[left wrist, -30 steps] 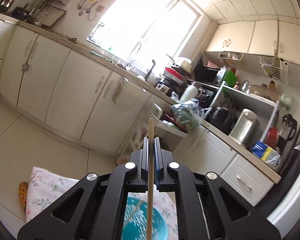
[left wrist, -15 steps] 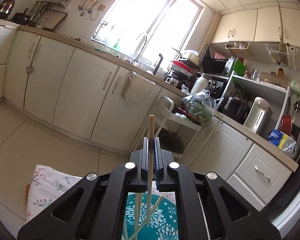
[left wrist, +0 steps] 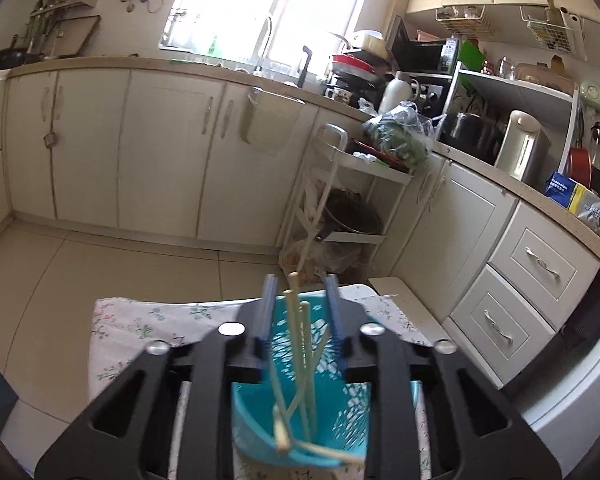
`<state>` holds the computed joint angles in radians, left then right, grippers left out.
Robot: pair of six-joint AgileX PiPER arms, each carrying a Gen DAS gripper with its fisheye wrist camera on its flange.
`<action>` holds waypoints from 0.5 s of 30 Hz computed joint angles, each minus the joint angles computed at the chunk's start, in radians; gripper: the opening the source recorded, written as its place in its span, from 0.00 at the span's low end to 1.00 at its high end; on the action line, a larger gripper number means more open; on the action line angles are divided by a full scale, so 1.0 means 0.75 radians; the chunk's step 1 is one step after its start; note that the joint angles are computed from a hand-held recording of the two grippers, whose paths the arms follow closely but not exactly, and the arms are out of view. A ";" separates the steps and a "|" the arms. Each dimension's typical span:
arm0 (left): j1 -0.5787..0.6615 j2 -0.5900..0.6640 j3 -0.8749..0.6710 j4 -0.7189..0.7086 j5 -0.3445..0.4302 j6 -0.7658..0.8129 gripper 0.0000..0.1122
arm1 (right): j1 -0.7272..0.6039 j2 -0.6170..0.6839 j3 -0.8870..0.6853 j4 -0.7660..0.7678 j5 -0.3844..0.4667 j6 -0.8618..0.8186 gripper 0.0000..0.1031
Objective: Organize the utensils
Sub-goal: 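Grasp a single wooden stick with the right tool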
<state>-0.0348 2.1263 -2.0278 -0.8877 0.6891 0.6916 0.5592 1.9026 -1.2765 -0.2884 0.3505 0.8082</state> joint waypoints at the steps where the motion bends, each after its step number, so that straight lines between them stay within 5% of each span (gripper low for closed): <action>1: 0.021 -0.061 0.108 -0.049 -0.050 0.056 0.39 | 0.001 0.001 -0.002 -0.005 0.004 0.002 0.09; 8: 0.173 -0.307 0.632 -0.296 -0.214 0.327 0.61 | 0.064 0.012 -0.049 -0.140 0.121 0.077 0.09; 15: 0.172 -0.240 0.843 -0.122 -0.253 0.258 0.63 | 0.107 0.038 -0.106 -0.225 0.220 0.118 0.08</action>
